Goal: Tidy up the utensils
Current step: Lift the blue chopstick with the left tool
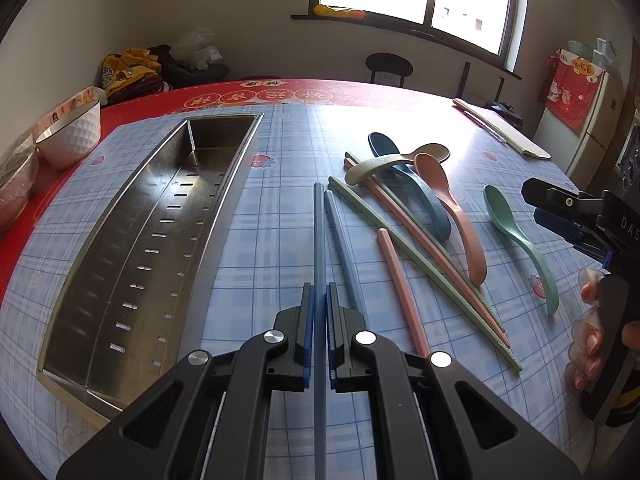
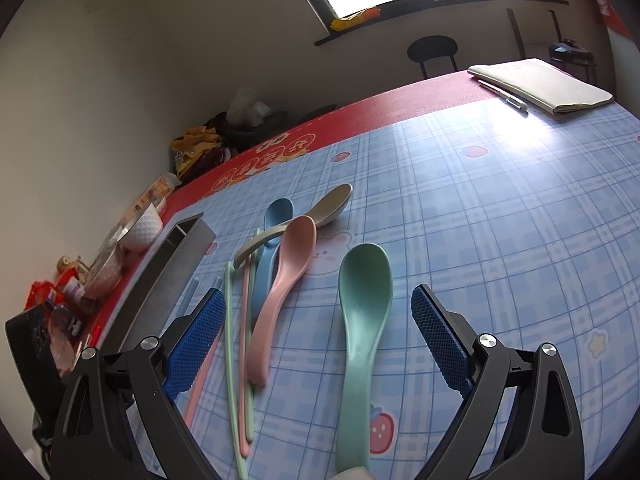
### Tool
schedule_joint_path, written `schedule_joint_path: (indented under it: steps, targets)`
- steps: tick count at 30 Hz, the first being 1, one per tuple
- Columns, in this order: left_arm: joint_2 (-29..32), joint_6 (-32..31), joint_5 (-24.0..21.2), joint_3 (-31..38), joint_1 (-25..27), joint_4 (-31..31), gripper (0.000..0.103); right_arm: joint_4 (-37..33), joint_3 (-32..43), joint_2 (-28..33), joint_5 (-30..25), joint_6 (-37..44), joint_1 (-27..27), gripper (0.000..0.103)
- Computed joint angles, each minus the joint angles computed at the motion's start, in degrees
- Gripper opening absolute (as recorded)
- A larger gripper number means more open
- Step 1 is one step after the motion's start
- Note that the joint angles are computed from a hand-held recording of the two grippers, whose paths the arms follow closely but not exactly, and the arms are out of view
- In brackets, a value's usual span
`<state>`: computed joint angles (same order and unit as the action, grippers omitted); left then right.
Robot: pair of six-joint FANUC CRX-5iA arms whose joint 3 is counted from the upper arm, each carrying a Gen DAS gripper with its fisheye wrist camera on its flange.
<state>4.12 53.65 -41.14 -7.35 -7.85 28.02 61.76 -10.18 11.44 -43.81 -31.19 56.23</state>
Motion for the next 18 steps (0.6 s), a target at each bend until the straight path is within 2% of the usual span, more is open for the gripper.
schedule_joint_path:
  steps: [5,11,12,13,16,18]
  targets:
    - [-0.79,-2.51,1.52,-1.88,0.53,3.7,0.006,-0.01,-0.65,-0.38,0.44,-1.0,-0.29,0.09]
    - [-1.82,-5.95,3.14,-4.25,0.95,8.23,0.006,-7.2,5.64,1.94,-7.36,9.48,2.15,0.088]
    - [-1.97,-6.49,3.35,-4.58,0.97,8.9,0.006,-9.05,7.16,2.51,-8.79,11.82,2.59,0.073]
    - [-2.05,-6.93,3.49,-4.82,1.0,9.46,0.006,-11.03,8.69,3.07,-10.15,14.15,2.93,0.067]
    - [-2.21,-7.83,3.6,-5.31,1.1,10.66,0.006,-16.22,13.82,5.63,-17.89,20.14,4.34,0.063]
    - [-2.37,-8.57,3.78,-5.68,1.11,11.46,0.006,-17.92,14.4,5.82,-19.12,21.23,4.76,0.058]
